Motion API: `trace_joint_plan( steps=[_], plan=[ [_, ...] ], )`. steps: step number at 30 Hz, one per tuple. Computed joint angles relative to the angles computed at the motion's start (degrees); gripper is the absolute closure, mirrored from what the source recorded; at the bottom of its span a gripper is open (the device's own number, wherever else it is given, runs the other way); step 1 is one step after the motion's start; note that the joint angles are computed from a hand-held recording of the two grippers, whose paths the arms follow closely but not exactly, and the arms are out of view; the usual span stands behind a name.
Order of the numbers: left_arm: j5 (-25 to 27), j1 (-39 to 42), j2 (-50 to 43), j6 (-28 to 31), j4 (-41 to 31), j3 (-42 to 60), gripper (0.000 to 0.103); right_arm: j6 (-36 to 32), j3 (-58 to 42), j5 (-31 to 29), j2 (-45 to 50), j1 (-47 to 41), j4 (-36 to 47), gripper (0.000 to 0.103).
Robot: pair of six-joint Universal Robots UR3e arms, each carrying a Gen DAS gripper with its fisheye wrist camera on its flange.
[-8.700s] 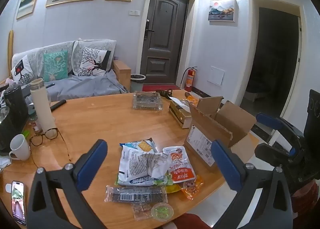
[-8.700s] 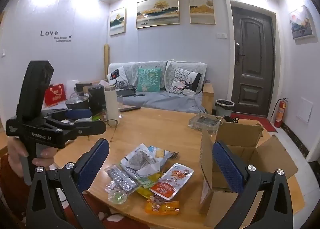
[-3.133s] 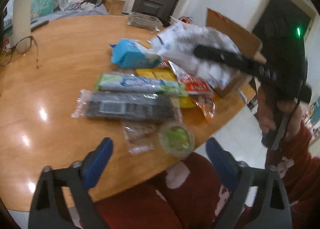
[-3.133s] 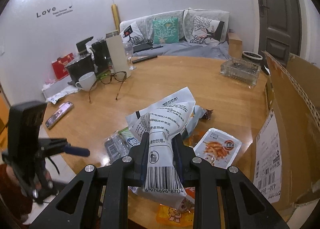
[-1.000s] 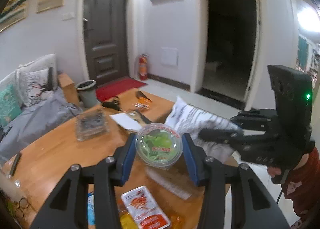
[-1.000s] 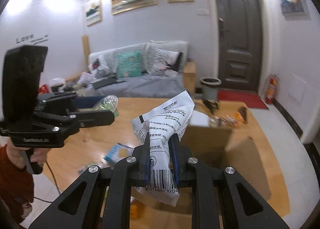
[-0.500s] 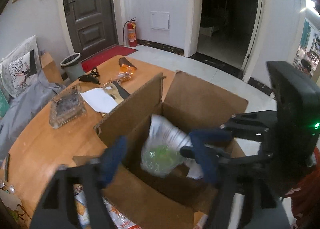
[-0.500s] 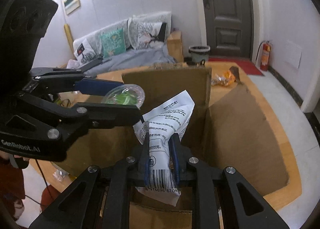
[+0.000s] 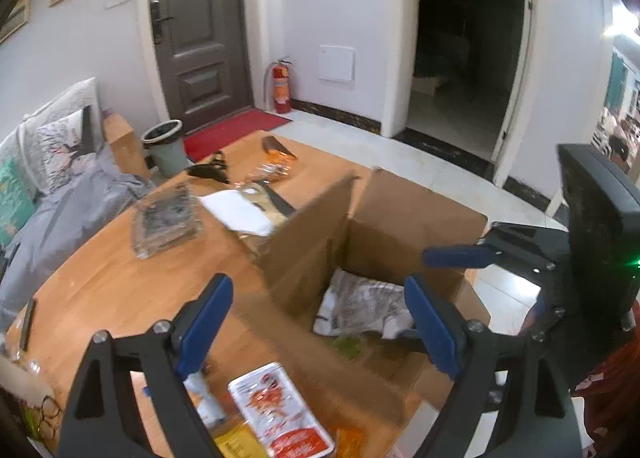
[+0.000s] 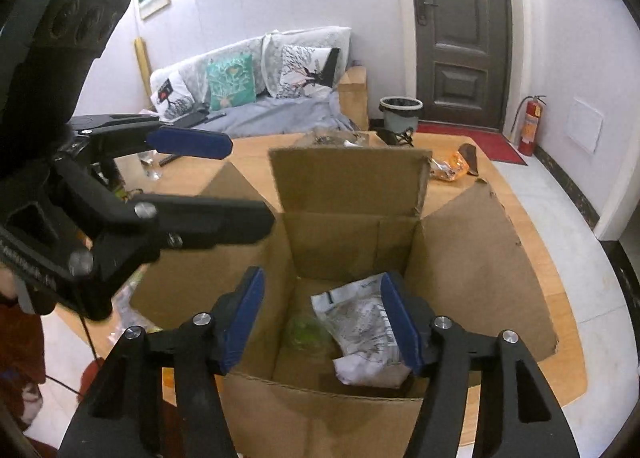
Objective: Organize snacks
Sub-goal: 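Carry both items into the cardboard box and open both grippers, then grasp the green-white bar with the right gripper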
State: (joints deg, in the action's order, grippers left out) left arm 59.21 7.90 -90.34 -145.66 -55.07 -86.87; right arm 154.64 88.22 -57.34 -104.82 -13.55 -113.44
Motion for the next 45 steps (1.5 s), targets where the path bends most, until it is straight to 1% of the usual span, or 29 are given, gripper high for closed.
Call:
trace_joint_plan(
  steps=[1,3,5,7,10,12,15,16,18,20,22,25,26,27,28,30,32,34,36,37,39,40,41,43,45],
  plan=[
    [-1.0,2.0,1.9,0.8,-0.9,-0.9,0.017,0.4,-0.1,0.0,-0.6,0.6,-0.4,0.033],
    [-3.1,6.7,6.1,3.1,-3.1,-2.8,0.017,1.7,-0.2,-0.6,-2.2,2.9,-2.5,0.026],
    [-5.2,11.6,10.1,5.4,-5.7,-4.6,0.017,2.1,-0.6,-0.3,-3.2,4.9,-3.6,0.026],
    [-8.1,17.6,14.5,9.0,-9.5,-6.5,0.016,3.2,-2.1,0.4,-3.4,8.0,-4.4,0.026],
    [-12.8,28.6,20.8,16.8,-18.3,-8.3,0.010,5.0,-4.0,1.7,-2.5,12.8,-4.9,0.026],
    [-15.3,36.1,24.4,22.6,-24.3,-9.8,0.010,5.3,-5.7,2.2,-0.6,17.0,-4.8,0.026],
    [-18.3,47.5,28.4,32.9,-35.0,-11.8,0.010,5.3,-7.0,0.1,3.1,24.0,-6.0,0.028],
    [-18.8,50.6,29.1,35.8,-37.7,-12.7,0.010,5.2,-7.4,-0.3,4.5,25.7,-5.9,0.030],
    [-18.6,54.7,29.5,39.6,-40.4,-14.6,0.009,4.6,-9.2,-1.4,8.6,29.6,-5.1,0.036],
    [-17.8,59.2,30.5,44.0,-41.9,-18.6,0.009,4.5,-10.0,-3.2,11.8,32.6,-5.3,0.038],
    [-16.6,61.7,31.5,46.1,-40.6,-23.1,0.009,4.2,-10.2,-4.7,15.3,35.0,-5.7,0.042],
    [-14.1,62.8,32.2,46.2,-34.5,-31.3,0.009,2.8,-9.2,-6.0,19.2,36.4,-6.4,0.048],
    [-13.4,63.4,32.7,46.6,-32.5,-34.5,0.009,2.1,-7.8,-6.3,19.6,36.4,-7.3,0.050],
    [-12.8,63.7,33.2,46.7,-30.8,-37.3,0.009,1.2,-6.5,-7.0,20.4,36.8,-8.5,0.053],
    [-12.1,63.3,32.9,45.8,-28.4,-39.7,0.010,0.8,-5.2,-7.6,20.7,37.1,-9.5,0.055],
    [-10.6,62.5,31.5,45.0,-26.0,-43.2,0.010,1.5,-3.4,-10.1,22.1,38.2,-12.0,0.057],
    [-9.2,61.1,27.9,44.8,-27.0,-44.0,0.011,1.8,-1.9,-11.4,22.8,38.3,-14.1,0.057],
    [-8.8,60.3,26.8,43.8,-27.7,-44.9,0.013,2.7,0.2,-13.4,23.2,38.6,-17.2,0.057],
    [-8.6,59.6,26.4,42.2,-27.7,-45.9,0.014,2.8,0.5,-14.0,24.2,38.2,-18.9,0.057],
    [-8.5,59.6,26.3,42.2,-28.6,-46.0,0.016,2.6,0.7,-14.1,24.4,38.0,-19.4,0.057],
    [-8.1,59.1,24.6,42.1,-30.2,-45.5,0.023,1.6,-0.2,-13.2,25.9,37.5,-19.9,0.057],
    [-7.8,58.3,23.4,41.3,-29.7,-45.5,0.027,1.0,-0.5,-13.1,26.5,37.4,-20.0,0.057],
    [-7.6,57.1,22.4,39.9,-28.1,-45.5,0.028,0.7,-0.8,-13.6,27.0,37.6,-20.5,0.058],
    [-7.0,54.9,20.5,35.8,-22.8,-46.4,0.028,-0.7,-2.5,-13.1,28.6,37.7,-19.2,0.063],
    [-7.3,54.2,19.3,34.6,-21.3,-46.3,0.028,-1.2,-4.1,-12.8,30.0,37.7,-17.7,0.068]
  ],
)
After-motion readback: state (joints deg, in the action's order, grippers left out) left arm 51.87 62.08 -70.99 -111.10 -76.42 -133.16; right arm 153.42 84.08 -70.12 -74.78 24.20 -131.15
